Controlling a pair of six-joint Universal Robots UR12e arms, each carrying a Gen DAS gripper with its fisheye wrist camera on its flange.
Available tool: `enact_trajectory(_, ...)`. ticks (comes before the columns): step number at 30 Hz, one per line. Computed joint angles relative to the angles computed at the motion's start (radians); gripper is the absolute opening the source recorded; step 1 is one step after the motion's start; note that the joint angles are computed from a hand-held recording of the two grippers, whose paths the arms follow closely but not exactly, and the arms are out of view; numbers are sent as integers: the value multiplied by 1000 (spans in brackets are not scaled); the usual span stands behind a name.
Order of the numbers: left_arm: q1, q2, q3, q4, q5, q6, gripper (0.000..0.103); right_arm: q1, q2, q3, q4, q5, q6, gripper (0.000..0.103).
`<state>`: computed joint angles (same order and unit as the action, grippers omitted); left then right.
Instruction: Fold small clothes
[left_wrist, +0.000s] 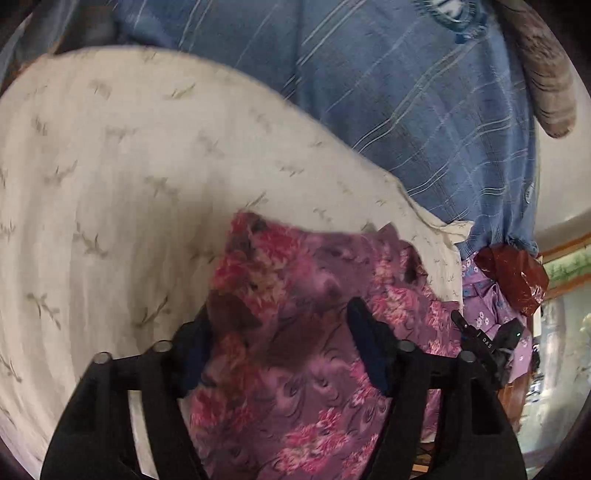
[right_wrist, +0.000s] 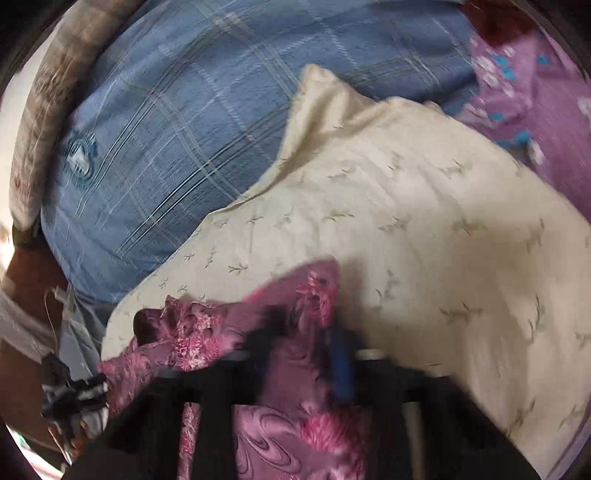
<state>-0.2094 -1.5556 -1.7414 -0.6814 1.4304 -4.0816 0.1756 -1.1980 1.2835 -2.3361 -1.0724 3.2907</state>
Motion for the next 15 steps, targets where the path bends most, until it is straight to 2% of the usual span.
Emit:
enact_trajectory(1,-6,1,6,19,23,17,30,5,-2,-6,-10,-12,-20,6)
enact_trajectory(2,-8,2,7,64,29,21,14,4,-7,-2,-62,-6,-25,4)
enact_trajectory(4,-9,-2,27,81,63,24,13,-13,-13,4,-158,66,18,4)
enact_trajectory(6,-25,-17,62,41,167,62,11,-23,-4,1,-250,118,92,4)
enact_trajectory(7,-28,-29,83,-6,208,75,11,-19,4,-9,-252,104,100,4)
enact_trajectory(8,-23,-39,94,-50,220,75,10,-13,14,-23,-223,77,90,4)
enact_trajectory(10,-4,-49,102,-114,188,47,10,1,38,-55,-126,4,74,4)
enact_trajectory(11,7,-45,90,-99,150,32,10,8,50,-69,-58,-40,65,4)
enact_trajectory(12,22,-32,63,-54,98,15,10,10,55,-70,-29,-57,65,4)
enact_trajectory(14,36,-7,27,12,34,10,14,5,53,-53,-2,-44,73,6)
enact_trajectory(15,36,1,23,13,22,23,18,3,48,-43,-10,-38,78,10)
